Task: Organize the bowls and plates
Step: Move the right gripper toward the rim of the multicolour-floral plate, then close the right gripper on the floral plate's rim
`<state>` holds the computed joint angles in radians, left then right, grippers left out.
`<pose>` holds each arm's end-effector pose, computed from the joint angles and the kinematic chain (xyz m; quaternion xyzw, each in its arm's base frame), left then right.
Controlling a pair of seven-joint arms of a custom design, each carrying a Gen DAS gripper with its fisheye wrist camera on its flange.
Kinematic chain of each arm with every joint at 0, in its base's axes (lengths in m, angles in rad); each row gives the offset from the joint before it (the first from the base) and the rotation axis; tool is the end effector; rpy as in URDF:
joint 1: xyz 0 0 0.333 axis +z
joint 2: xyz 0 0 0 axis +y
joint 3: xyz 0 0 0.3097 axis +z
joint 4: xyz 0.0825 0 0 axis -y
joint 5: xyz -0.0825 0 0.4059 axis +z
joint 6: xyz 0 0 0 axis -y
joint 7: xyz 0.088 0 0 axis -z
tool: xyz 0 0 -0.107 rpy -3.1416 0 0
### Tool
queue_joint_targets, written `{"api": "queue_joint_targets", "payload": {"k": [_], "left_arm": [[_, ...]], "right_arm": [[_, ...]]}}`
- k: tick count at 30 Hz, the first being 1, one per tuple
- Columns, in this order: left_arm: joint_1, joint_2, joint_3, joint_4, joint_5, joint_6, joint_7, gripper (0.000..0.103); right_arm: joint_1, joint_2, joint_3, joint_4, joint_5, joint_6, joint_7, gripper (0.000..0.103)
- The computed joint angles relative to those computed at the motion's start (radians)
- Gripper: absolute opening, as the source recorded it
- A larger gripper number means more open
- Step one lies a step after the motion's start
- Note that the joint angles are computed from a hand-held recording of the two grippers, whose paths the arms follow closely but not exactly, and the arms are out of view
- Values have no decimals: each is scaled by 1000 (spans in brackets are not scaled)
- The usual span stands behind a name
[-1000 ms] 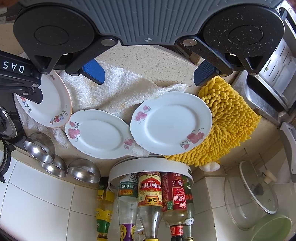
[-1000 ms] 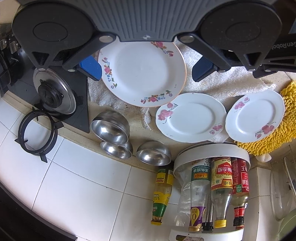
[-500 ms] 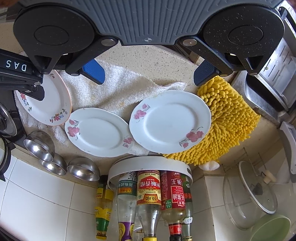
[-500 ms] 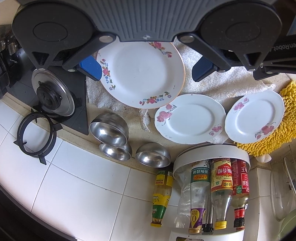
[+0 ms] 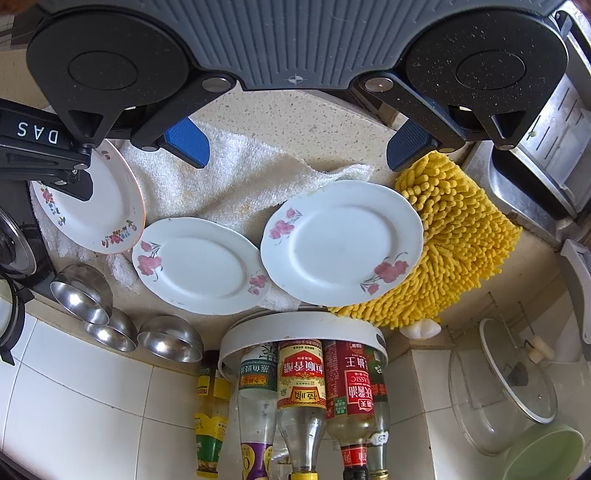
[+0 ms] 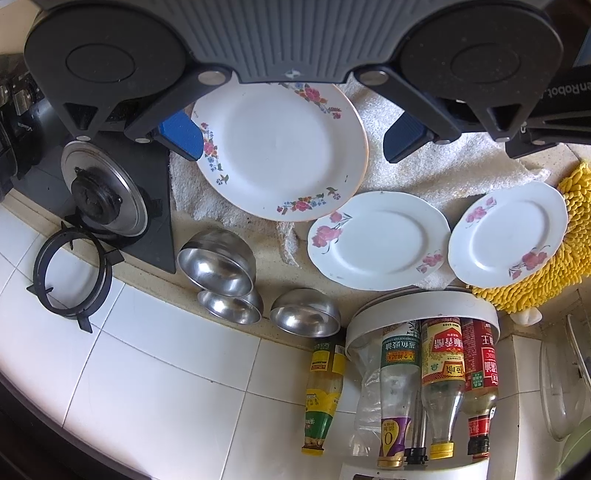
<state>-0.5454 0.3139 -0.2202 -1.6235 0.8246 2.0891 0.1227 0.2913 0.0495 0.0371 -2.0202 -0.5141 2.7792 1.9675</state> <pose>0.5335 -0.4407 0.4581 -0.7661 0.5449 -0.1776 0.2909 0.5869 0.2227 0.4876 -0.7589 0.5324 -0.2896 0.2383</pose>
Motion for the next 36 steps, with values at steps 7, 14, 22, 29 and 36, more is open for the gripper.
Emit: {"api": "queue_joint_targets", "payload": {"k": [7, 14, 22, 29, 36], "left_arm": [[7, 1, -4, -13, -15, 20, 28, 103], [3, 62, 6, 62, -43, 27, 76, 103], [-18, 166, 35, 194, -68, 42, 175, 103], [-34, 262, 57, 312, -110, 81, 278, 103], [-44, 362, 74, 439, -183, 122, 386, 102]], "right_arm": [[-8, 1, -4, -8, 13, -20, 4, 103], [-27, 52, -22, 41, 107, -5, -84, 103], [-37, 119, -61, 101, 185, 2, -173, 103], [-69, 176, -54, 154, 353, -51, -341, 85], [-121, 232, -30, 224, 588, -144, -522, 65]]}}
